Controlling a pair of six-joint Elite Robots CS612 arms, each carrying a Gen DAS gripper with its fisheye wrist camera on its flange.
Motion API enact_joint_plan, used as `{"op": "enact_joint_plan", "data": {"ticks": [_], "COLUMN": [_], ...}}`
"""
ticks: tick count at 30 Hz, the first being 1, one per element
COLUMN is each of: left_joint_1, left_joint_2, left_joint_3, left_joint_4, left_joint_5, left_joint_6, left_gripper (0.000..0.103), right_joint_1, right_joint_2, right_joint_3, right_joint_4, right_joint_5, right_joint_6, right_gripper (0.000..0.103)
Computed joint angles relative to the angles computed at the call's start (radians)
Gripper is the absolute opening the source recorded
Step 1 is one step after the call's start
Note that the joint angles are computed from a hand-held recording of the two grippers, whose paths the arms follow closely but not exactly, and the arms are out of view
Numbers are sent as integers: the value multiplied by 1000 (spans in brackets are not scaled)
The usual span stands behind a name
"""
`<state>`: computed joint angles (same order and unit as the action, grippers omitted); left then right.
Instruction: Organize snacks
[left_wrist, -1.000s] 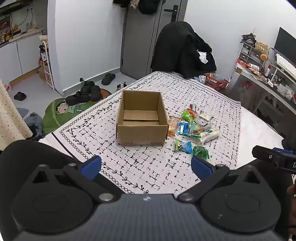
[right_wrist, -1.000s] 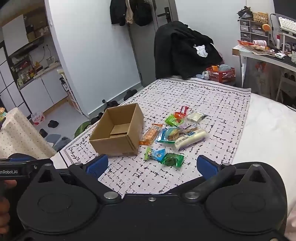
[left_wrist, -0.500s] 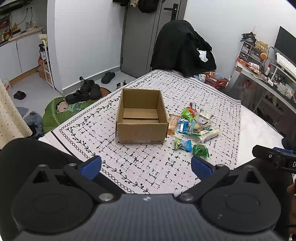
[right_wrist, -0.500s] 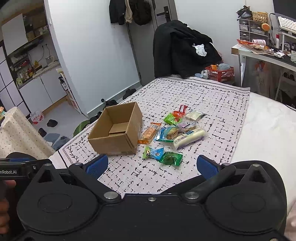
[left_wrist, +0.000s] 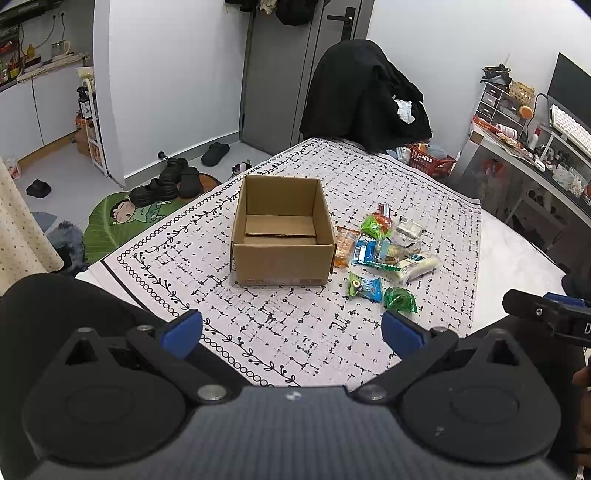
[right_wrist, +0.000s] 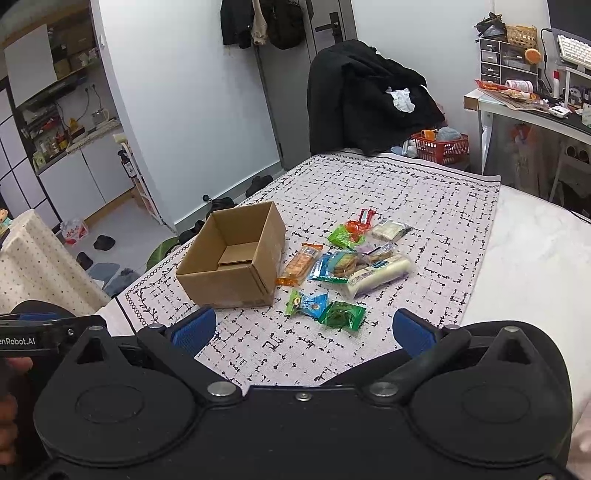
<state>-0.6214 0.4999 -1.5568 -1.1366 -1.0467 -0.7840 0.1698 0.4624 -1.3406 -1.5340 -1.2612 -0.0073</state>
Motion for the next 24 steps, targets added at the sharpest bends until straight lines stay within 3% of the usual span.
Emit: {"op": "enact_joint_plan", "data": {"ticks": [24], "left_joint_1": [-3], "left_joint_2": [-1], "left_joint_3": [2], "left_joint_4": [-7], "left_joint_5": [10], "left_joint_6": [4], "left_gripper": [103], "right_joint_1": [-1], "right_joint_2": [-1], "right_joint_3": [-3], "right_joint_4": [-2], "right_joint_5": [-1], "right_joint_6": [-2], "right_gripper": [103]}}
